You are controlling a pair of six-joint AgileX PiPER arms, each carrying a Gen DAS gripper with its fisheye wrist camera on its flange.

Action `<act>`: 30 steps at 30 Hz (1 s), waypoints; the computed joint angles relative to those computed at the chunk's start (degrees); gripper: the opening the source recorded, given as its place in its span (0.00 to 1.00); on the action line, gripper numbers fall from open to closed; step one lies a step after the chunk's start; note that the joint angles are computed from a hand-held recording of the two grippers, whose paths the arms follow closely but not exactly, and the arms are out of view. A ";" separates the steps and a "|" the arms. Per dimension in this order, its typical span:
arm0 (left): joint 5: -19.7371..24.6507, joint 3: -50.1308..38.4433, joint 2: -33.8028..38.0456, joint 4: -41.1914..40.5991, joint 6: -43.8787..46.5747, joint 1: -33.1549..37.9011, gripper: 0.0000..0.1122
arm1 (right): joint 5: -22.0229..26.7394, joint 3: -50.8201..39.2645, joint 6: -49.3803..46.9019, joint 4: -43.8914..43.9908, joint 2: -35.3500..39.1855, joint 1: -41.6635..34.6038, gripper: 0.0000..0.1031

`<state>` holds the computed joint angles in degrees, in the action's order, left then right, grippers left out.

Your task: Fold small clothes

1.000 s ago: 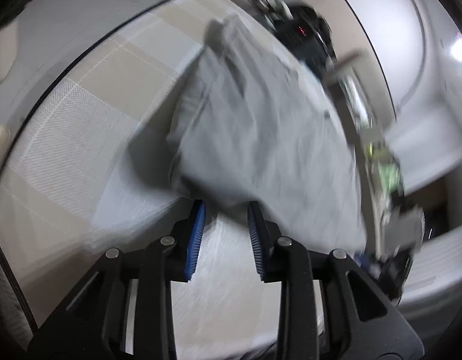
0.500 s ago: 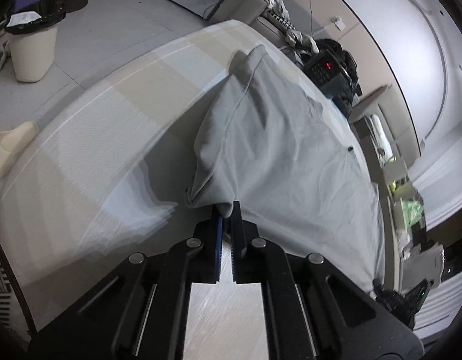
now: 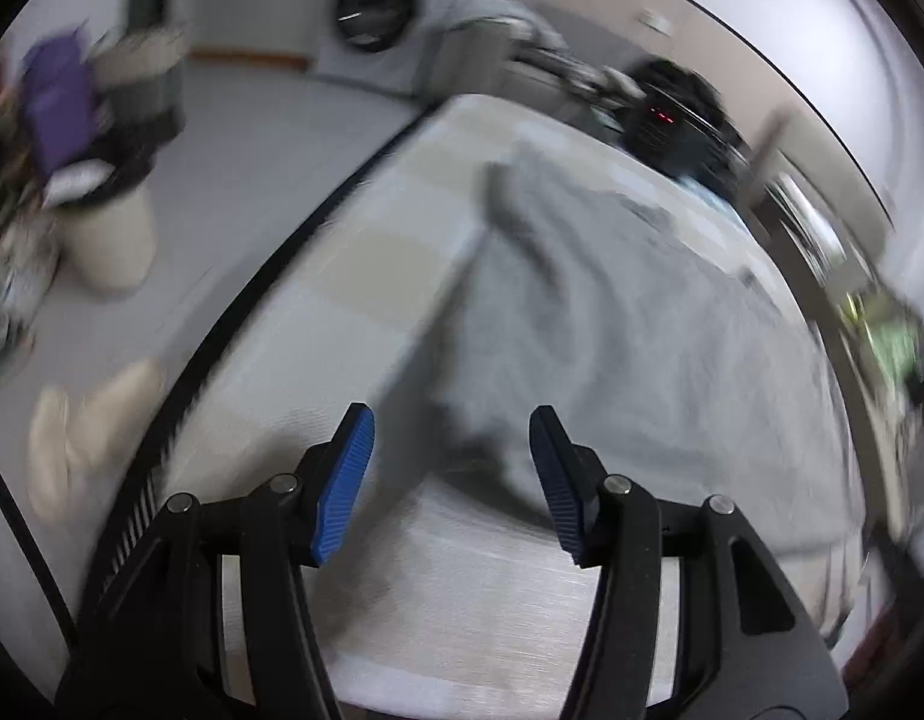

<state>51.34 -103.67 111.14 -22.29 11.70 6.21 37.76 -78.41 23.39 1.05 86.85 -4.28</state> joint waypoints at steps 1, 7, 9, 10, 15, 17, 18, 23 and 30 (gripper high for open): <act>0.93 -0.55 0.09 -0.76 2.68 -1.45 0.52 | 0.21 -1.71 -1.13 -0.71 1.63 1.77 0.64; 4.58 -6.40 4.21 -0.47 10.34 -12.54 0.79 | 7.57 -19.30 -7.21 -5.80 16.45 11.74 0.78; 5.14 -7.76 5.65 -1.87 13.08 -14.64 0.88 | 9.30 -24.46 -8.20 -7.89 21.00 13.61 0.82; 4.83 -7.91 6.26 -1.81 14.05 -15.78 0.91 | 12.47 -28.56 -8.99 -8.55 24.07 14.17 0.82; 4.22 -9.77 8.82 9.61 11.29 -19.52 0.92 | 13.36 -27.88 -11.21 -10.07 25.14 13.20 0.82; 6.86 -10.71 8.97 6.92 12.56 -16.78 0.91 | 11.65 -22.74 -9.07 -11.50 22.09 10.79 0.86; 5.77 -8.66 7.84 7.26 12.38 -16.02 0.91 | 10.66 -20.29 -8.05 -11.40 20.50 9.18 0.85; 6.42 -5.44 5.88 0.13 18.10 -8.60 0.90 | 6.20 -12.48 -8.24 -10.33 14.50 4.14 0.85; 13.19 -16.47 8.83 -4.21 14.92 -7.94 0.91 | 11.23 -22.81 -4.68 -13.03 19.06 8.37 0.87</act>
